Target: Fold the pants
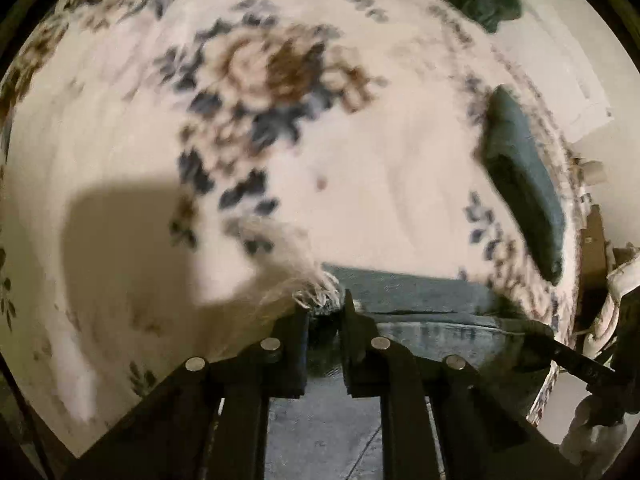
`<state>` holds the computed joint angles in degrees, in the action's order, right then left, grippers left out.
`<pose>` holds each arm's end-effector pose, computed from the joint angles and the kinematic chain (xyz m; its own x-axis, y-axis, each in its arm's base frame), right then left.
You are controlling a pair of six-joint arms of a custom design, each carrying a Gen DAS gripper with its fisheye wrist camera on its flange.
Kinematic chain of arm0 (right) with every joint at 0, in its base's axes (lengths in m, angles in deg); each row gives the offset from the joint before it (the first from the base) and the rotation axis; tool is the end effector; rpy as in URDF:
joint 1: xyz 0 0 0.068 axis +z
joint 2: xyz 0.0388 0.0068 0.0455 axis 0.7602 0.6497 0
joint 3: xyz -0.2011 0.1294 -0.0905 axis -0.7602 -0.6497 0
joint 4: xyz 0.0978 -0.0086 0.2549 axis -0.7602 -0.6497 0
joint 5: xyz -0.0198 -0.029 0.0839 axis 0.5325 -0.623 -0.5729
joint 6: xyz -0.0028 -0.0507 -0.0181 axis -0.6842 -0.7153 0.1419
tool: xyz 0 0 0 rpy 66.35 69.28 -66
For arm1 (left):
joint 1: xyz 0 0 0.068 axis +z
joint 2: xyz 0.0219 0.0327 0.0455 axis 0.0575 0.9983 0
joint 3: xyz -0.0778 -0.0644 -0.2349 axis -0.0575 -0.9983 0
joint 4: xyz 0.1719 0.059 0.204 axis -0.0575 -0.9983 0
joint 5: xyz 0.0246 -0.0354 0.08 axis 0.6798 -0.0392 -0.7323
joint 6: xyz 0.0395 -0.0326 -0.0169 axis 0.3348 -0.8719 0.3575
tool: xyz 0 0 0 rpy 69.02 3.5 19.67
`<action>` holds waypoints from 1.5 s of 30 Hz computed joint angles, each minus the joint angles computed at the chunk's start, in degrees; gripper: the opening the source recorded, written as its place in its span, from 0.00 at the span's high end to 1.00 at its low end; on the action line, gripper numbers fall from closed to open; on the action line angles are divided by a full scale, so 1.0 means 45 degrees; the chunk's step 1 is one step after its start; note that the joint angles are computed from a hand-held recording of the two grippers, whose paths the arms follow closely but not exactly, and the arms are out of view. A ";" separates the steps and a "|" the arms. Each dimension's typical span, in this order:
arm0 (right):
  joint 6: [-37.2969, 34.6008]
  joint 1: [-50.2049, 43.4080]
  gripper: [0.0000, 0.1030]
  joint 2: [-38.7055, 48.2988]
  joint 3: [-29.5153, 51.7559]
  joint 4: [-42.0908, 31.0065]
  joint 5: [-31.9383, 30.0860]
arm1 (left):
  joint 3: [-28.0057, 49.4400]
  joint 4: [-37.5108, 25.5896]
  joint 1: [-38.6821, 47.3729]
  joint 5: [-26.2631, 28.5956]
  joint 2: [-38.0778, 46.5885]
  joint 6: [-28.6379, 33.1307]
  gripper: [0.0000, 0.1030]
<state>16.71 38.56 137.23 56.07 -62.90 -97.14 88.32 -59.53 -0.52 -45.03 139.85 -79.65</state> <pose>0.3862 -0.0638 0.1973 -0.9861 -0.1236 -0.1112 -0.1499 0.9503 0.2730 0.2288 -0.0234 0.2351 -0.8665 -0.4555 -0.2041 -0.3596 0.8532 -0.3777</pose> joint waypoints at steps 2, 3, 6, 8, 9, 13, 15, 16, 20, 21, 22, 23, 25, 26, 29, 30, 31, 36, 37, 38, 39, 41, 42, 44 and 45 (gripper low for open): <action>0.0118 -0.0236 0.90 -0.0530 0.0021 -0.0110 -0.0131 | 0.0381 0.0033 -0.0207 0.0009 -0.0209 -0.0297 0.91; 0.0303 -0.0290 0.90 -0.0654 0.0148 -0.0080 -0.0215 | 0.0623 -0.0006 -0.0316 -0.0167 -0.0289 -0.0477 0.91; 0.0813 -0.0361 0.90 -0.0013 0.1278 -0.0281 -0.0418 | 0.1512 0.0295 -0.0358 -0.0285 0.0546 -0.0556 0.91; 0.1203 -0.0063 0.90 0.0961 0.2421 -0.0394 -0.0285 | 0.1868 0.0620 -0.0231 -0.0401 0.1486 -0.0382 0.91; 0.1084 0.0159 0.89 0.2014 0.3637 -0.0958 -0.0177 | 0.1972 0.0745 -0.0120 -0.0484 0.2027 -0.0376 0.91; 0.1273 0.0640 0.75 0.4315 0.6187 -0.2443 0.0284 | 0.1796 0.0002 0.0729 0.0488 0.2064 -0.0275 0.82; 0.1330 0.0059 0.27 0.3198 0.4721 -0.2009 -0.0225 | 0.1144 -0.0662 0.1109 0.0744 0.0614 -0.0572 0.70; 0.1144 -0.0545 0.19 0.1983 0.3203 -0.1577 -0.0643 | 0.0777 -0.1047 0.1207 0.0651 -0.0340 -0.0778 0.58; 0.0577 -0.2496 0.18 -0.1056 -0.0919 -0.1023 -0.1583 | -0.0714 -0.3544 0.1147 -0.0231 -0.4658 -0.2114 0.16; 0.0297 -0.3116 0.18 -0.1616 -0.1894 -0.1197 -0.1763 | -0.0966 -0.3978 0.1180 -0.0083 -0.5181 -0.2427 0.16; 0.0173 -0.3525 0.18 -0.1903 -0.2535 -0.1326 -0.1948 | -0.1407 -0.4514 0.1259 0.0342 -0.5883 -0.2924 0.15; 0.0271 -0.3682 0.18 -0.2090 -0.3151 -0.1254 -0.2124 | -0.1921 -0.4851 0.1217 0.0755 -0.6592 -0.3601 0.15; 0.0287 -0.4413 0.18 -0.1897 -0.4502 -0.1317 -0.3084 | -0.3462 -0.4749 0.0481 0.1604 -0.8228 -0.5979 0.15; 0.0452 -0.4452 0.18 -0.1875 -0.5109 -0.0967 -0.3333 | -0.4070 -0.4459 0.0140 0.2060 -0.8747 -0.7040 0.15; 0.0844 -0.4640 0.18 -0.1521 -0.6548 0.0199 -0.4518 | -0.6193 -0.2151 -0.1585 0.2745 -1.0238 -1.1104 0.15; 0.1096 -0.4525 0.18 -0.1291 -0.6909 0.0800 -0.4899 | -0.6804 -0.1016 -0.2014 0.2868 -1.0086 -1.1843 0.15; 0.1240 -0.4392 0.18 -0.1063 -0.7033 0.1114 -0.5219 | -0.7237 -0.0120 -0.2173 0.3041 -0.9849 -1.2289 0.16; 0.2379 -0.3724 0.18 -0.1207 -0.7484 0.2619 -0.6155 | -0.8044 0.1667 -0.2069 0.2453 -0.9695 -1.3459 0.17; 0.2518 -0.3671 0.19 -0.1235 -0.7578 0.2779 -0.6132 | -0.7998 0.1624 -0.2106 0.2220 -0.9881 -1.3402 0.26; 0.2679 -0.3707 0.26 -0.1316 -0.7723 0.2929 -0.6116 | -0.7802 0.1432 -0.2353 0.1704 -1.0109 -1.3267 0.49; 0.2882 -0.3839 0.52 -0.1616 -0.8058 0.3255 -0.6114 | -0.7458 0.1194 -0.2611 0.1264 -1.0136 -1.2799 0.61; 0.2662 -0.4274 0.62 -0.1807 -0.8197 0.3195 -0.6242 | -0.6852 0.0928 -0.2978 0.0567 -1.0351 -1.2125 0.72; 0.2298 -0.4584 0.63 -0.2064 -0.8375 0.2926 -0.6613 | -0.6604 0.0843 -0.3101 0.0337 -1.0333 -1.1833 0.72; 0.1765 -0.4917 0.63 -0.2301 -0.8409 0.2574 -0.6755 | -0.6510 0.1258 -0.3126 0.0201 -1.0373 -1.1201 0.71; 0.1672 -0.4979 0.62 -0.2263 -0.8481 0.2580 -0.6719 | -0.6670 0.1516 -0.2815 0.0560 -0.9974 -1.0959 0.68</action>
<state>24.24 16.16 127.05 17.90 -51.29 -127.38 58.31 -52.71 -13.19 -42.51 94.97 -128.96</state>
